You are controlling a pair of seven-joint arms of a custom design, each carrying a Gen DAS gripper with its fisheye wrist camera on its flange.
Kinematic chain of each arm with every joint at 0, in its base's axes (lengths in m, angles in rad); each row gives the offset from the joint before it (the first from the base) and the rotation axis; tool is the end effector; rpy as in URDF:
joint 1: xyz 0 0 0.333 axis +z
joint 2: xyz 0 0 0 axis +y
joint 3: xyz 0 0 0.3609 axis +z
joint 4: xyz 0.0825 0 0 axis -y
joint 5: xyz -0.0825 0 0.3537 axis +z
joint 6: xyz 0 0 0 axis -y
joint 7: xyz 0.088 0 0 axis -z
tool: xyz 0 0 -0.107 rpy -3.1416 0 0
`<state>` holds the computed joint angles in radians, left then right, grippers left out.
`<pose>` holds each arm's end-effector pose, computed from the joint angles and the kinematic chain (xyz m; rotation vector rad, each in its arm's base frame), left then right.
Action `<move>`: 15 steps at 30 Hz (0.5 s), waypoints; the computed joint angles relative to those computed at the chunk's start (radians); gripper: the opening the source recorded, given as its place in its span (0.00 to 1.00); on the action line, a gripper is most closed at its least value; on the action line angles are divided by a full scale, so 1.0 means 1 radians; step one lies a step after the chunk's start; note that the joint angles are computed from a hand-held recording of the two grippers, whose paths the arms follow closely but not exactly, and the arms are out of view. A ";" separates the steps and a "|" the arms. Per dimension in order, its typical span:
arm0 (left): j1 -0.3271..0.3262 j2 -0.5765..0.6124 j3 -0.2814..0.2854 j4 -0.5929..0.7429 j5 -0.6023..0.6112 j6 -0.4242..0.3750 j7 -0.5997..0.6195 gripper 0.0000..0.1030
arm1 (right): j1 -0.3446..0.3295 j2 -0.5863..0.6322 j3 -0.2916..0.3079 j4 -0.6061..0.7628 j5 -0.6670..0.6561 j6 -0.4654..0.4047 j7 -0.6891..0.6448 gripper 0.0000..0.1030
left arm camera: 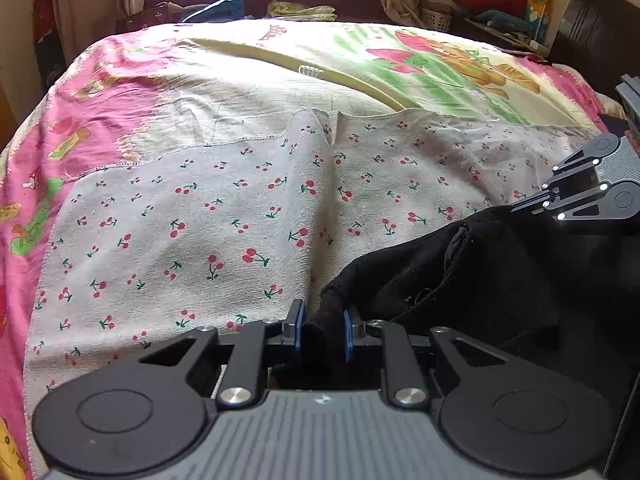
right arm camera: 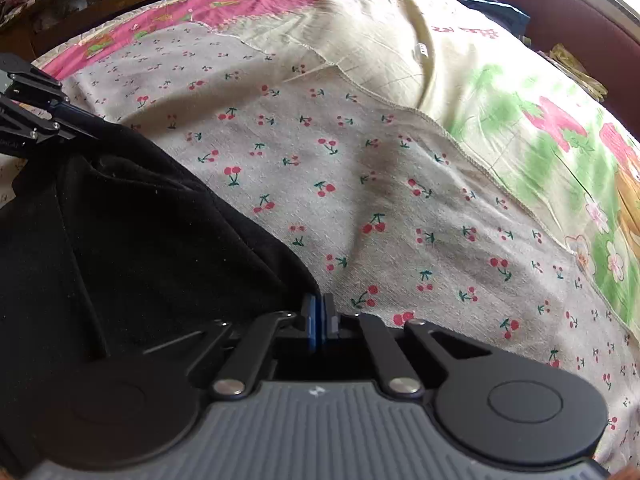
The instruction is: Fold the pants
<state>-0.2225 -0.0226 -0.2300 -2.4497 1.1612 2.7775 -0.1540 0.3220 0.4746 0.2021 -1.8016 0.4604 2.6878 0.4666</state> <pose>0.4029 -0.2412 0.3944 -2.0480 1.6203 -0.6126 0.6071 0.3112 0.3885 -2.5764 0.4674 -0.2346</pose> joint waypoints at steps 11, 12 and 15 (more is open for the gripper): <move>-0.068 -0.226 -0.116 -0.042 0.055 -0.188 -0.098 0.26 | -0.229 -0.331 0.208 -0.263 0.683 0.073 -0.554 0.02; -0.085 -0.258 -0.138 -0.052 0.046 -0.207 -0.102 0.26 | -0.237 -0.390 0.198 -0.309 0.752 0.048 -0.607 0.02; -0.148 -0.345 -0.217 -0.087 -0.006 -0.257 -0.142 0.26 | -0.232 -0.617 0.140 -0.512 0.910 -0.033 -0.723 0.02</move>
<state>-0.3710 -0.3680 -0.4473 -2.5364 1.1554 2.5204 -0.2964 0.0898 -0.1427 0.3422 -2.3138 1.3704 2.6549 -0.2565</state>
